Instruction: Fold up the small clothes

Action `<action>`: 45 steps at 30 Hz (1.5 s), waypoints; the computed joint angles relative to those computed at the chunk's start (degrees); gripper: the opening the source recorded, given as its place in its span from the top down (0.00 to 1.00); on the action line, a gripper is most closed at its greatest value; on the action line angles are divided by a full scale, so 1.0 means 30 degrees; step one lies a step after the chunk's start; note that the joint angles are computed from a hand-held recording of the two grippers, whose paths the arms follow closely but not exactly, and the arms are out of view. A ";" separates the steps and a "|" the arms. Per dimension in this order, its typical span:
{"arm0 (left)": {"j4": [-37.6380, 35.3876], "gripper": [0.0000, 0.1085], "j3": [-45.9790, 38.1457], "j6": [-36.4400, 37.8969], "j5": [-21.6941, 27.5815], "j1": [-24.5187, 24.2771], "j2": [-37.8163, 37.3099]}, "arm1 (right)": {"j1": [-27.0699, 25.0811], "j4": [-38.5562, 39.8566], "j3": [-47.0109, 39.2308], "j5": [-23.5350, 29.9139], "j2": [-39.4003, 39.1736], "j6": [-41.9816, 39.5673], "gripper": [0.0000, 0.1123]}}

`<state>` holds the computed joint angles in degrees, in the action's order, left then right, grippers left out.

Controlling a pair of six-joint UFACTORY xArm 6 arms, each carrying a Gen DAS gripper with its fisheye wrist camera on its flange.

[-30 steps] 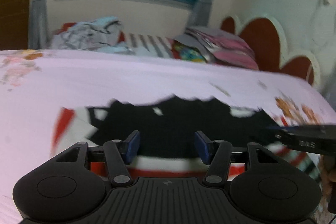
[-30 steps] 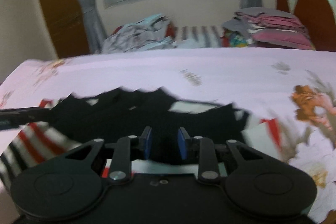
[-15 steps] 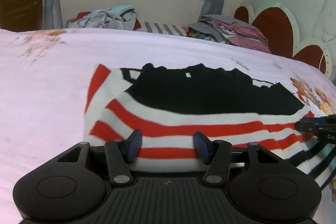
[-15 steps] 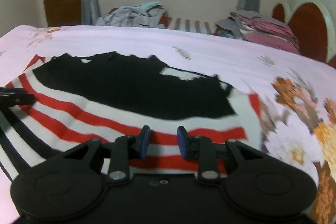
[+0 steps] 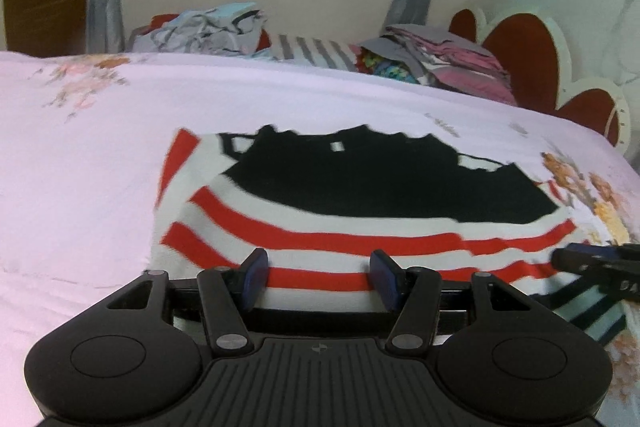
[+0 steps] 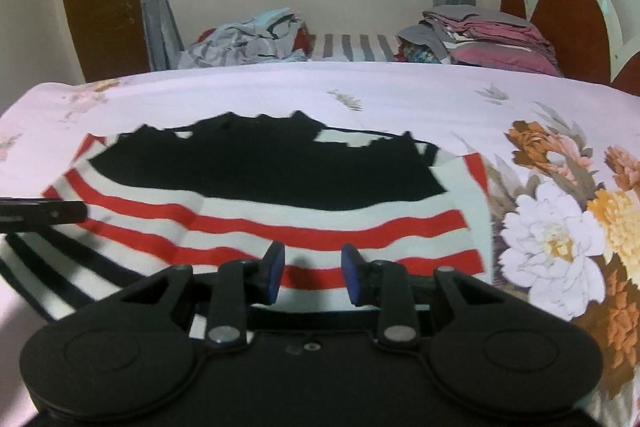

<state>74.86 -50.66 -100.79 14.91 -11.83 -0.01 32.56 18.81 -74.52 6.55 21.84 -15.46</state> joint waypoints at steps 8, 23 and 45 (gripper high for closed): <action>-0.1121 0.48 -0.0904 0.1213 0.0227 -0.1123 0.0898 | 0.0722 -0.0094 0.0123 -0.0061 -0.0147 0.0536 0.72; 0.1374 0.48 0.2546 -0.1356 -0.0136 0.0209 -0.1592 | -0.2555 -1.1241 0.4253 -0.0223 -0.2462 0.9548 0.73; -0.4298 0.29 0.4238 0.1652 0.1946 -0.1299 -0.4234 | 0.0175 -0.2433 0.3377 0.0051 -0.2918 0.2875 0.66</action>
<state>61.97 -37.94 -95.84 20.75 -15.73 -12.72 33.09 11.51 -64.39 6.71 13.09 -6.83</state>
